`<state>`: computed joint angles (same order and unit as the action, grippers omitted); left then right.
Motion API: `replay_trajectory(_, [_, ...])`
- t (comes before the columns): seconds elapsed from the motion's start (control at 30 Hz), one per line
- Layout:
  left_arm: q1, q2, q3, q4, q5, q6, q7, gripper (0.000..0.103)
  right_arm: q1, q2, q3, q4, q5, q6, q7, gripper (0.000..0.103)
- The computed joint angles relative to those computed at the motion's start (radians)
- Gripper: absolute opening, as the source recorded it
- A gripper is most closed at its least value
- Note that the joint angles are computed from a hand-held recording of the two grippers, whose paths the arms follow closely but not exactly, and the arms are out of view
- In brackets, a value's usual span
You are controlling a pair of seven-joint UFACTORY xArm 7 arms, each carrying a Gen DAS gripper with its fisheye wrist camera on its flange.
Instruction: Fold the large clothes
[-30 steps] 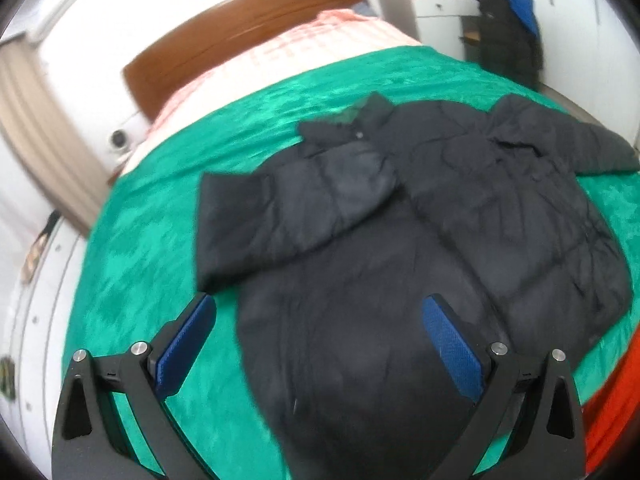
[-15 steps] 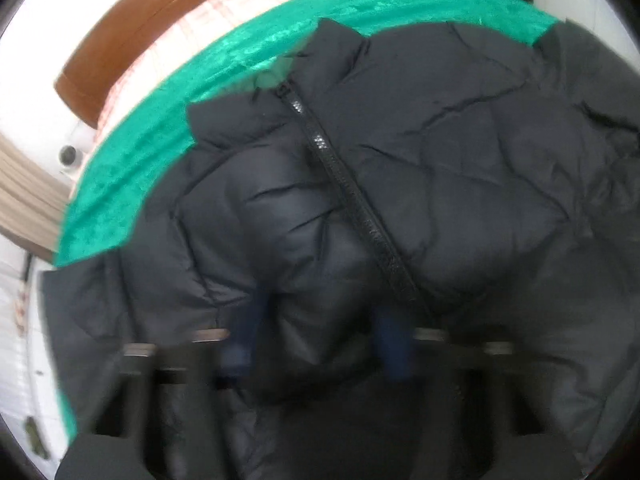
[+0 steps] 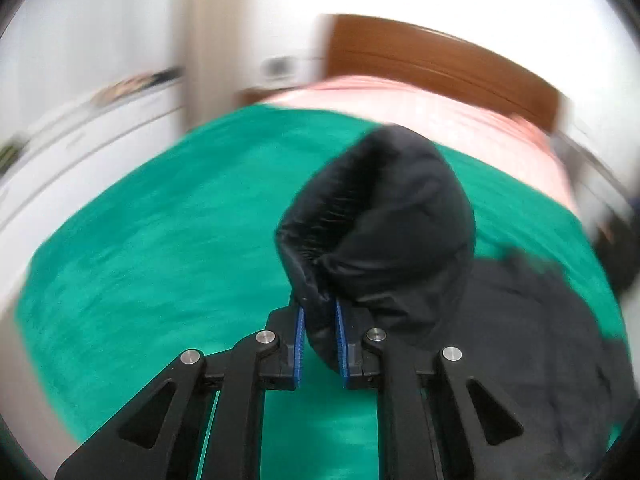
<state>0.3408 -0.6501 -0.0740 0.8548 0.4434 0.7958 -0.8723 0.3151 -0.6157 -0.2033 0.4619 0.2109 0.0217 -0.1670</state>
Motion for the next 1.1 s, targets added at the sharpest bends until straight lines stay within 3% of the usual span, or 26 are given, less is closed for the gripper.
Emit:
replay_trajectory(0.13, [0.156,-0.107,0.093,-0.156,0.06,0.076,-0.04,0.013,0.025,0.005,0.002,0.019,0.006,0.035,-0.002,0.092])
replay_trajectory(0.2, [0.166,-0.14,0.216,-0.233,-0.03,0.101,-0.002,0.019,0.023,-0.003,0.008,0.025,0.01,0.057,-0.003,0.092])
replay_trajectory(0.23, [0.176,-0.171,0.241,-0.267,-0.061,0.108,0.012,0.02,0.021,-0.008,0.008,0.031,0.013,0.072,-0.005,0.092])
replay_trajectory(0.27, [0.196,-0.196,0.224,-0.288,-0.064,0.125,0.014,0.021,0.011,-0.013,0.009,0.04,0.017,0.094,-0.003,0.092])
replay_trajectory(0.33, [0.219,-0.273,0.168,-0.332,-0.026,0.163,0.041,0.041,-0.01,-0.014,0.005,0.058,0.026,0.137,-0.003,0.092])
replay_trajectory(0.37, [0.214,-0.307,0.148,-0.343,-0.029,0.186,0.052,0.073,-0.027,-0.01,0.001,0.072,0.032,0.168,0.0,0.092])
replay_trajectory(0.4, [0.212,-0.338,0.134,-0.355,-0.031,0.206,0.055,0.091,-0.039,-0.007,-0.004,0.084,0.041,0.195,-0.001,0.092])
replay_trajectory(0.43, [0.205,-0.403,0.128,-0.376,-0.044,0.23,0.058,0.091,-0.043,0.0,-0.025,0.104,0.058,0.235,-0.008,0.092])
replay_trajectory(0.53, [0.112,-0.531,0.19,-0.416,-0.159,0.245,0.123,0.091,-0.015,0.034,-0.095,0.175,0.134,0.371,-0.066,0.093])
replay_trajectory(0.63, [-0.103,-0.639,0.21,-0.455,-0.379,0.278,0.229,0.091,0.047,0.104,-0.179,0.266,0.251,0.549,-0.148,0.093])
replay_trajectory(0.7, [-0.291,-0.641,0.16,-0.493,-0.547,0.24,0.273,0.091,0.077,0.159,-0.216,0.311,0.332,0.653,-0.191,0.092])
replay_trajectory(0.8, [-0.501,-0.522,0.094,-0.53,-0.725,0.097,0.311,0.091,0.095,0.237,-0.22,0.356,0.398,0.756,-0.246,0.092])
replay_trajectory(0.9, [-0.545,-0.371,0.007,-0.503,-0.72,0.044,0.312,0.091,0.071,0.284,-0.165,0.374,0.371,0.782,-0.257,0.084])
replay_trajectory(0.93, [-0.532,-0.345,-0.032,-0.491,-0.69,0.039,0.29,0.089,0.05,0.287,-0.133,0.373,0.33,0.775,-0.239,0.071])
replay_trajectory(0.97, [-0.532,-0.349,-0.042,-0.485,-0.676,0.036,0.273,0.068,0.02,0.285,-0.089,0.374,0.276,0.769,-0.212,0.047])
replay_trajectory(1.0, [-0.559,-0.354,-0.011,-0.489,-0.694,0.02,0.292,0.026,0.012,0.276,-0.073,0.375,0.264,0.773,-0.204,0.036])
replay_trajectory(1.03, [-0.573,-0.357,0.016,-0.482,-0.711,0.034,0.295,0.024,0.003,0.258,-0.063,0.379,0.281,0.79,-0.2,0.025])
replay_trajectory(1.1, [-0.562,-0.39,0.025,-0.465,-0.705,0.073,0.283,0.016,-0.019,0.226,-0.044,0.391,0.302,0.841,-0.189,0.022])
